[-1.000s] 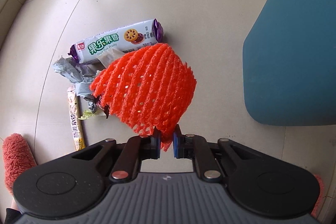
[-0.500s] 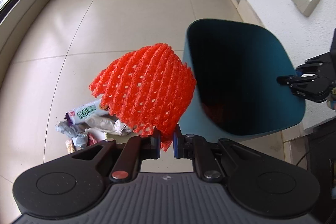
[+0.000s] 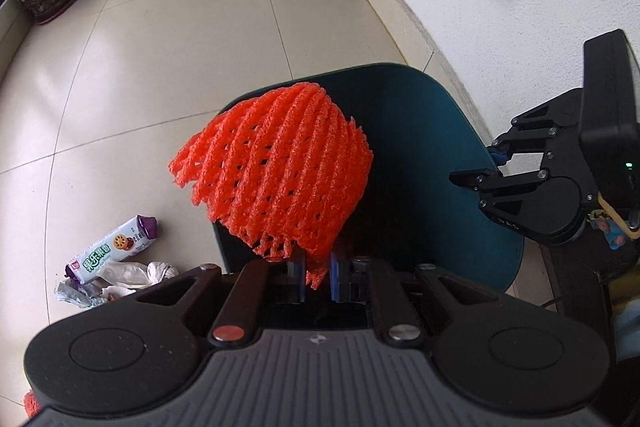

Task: Collect trash
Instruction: 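Carry the orange net over the bin with the left gripper and release it, then withdraw the open left gripper from the bin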

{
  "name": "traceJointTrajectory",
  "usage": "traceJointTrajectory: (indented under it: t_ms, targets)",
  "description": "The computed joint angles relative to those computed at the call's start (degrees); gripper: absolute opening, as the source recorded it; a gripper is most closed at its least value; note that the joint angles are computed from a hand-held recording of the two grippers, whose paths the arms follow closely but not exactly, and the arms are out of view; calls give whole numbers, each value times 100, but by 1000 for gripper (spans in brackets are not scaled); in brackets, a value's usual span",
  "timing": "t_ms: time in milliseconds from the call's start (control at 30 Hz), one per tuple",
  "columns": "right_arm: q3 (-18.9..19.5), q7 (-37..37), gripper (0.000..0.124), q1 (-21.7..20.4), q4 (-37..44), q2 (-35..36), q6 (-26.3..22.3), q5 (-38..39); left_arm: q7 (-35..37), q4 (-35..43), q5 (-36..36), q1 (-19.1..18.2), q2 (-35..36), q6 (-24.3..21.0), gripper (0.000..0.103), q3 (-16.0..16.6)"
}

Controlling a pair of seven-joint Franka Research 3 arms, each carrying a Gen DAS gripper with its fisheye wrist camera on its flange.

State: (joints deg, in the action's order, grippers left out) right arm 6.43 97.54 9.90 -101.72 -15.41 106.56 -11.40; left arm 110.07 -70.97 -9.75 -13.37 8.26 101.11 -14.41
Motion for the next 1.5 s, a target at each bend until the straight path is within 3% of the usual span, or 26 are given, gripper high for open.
traceJointTrajectory:
  t_ms: [167,433,567,700,867,1200,1267,1400,1500]
  targets:
    - [-10,-102,14,9,80,81,-36,-28,-267,497,266,-203,584,-497,10,-95]
    - [-36,96,14,-18,-105,-48,136,82,-406,840,726,-513,1100,-737,11,-156]
    - [-34,37,14,-28,-12,24,60,80,-415,831,921,-625,1223,-645,11,-158]
    - [-43,85,14,-32,-7,41,60,67,-553,1191,755,-628,1513,-1011,12,-182]
    - [-55,87,14,-37,-35,27,76,88,-506,1065,576,-540,1462,-959,27,-203]
    - [-176,-301,16,-59,98,136,-24,365,-257,821,176,-315,1159,-729,32,-231]
    - [-173,-449,17,-49,195,210,-120,348,-141,595,-32,-205,965,-533,50,-239]
    - [-163,-614,17,-18,426,388,-340,290,121,225,-416,0,584,-250,61,-200]
    - [-182,-711,17,6,494,440,-416,283,202,161,-735,151,440,-244,62,-140]
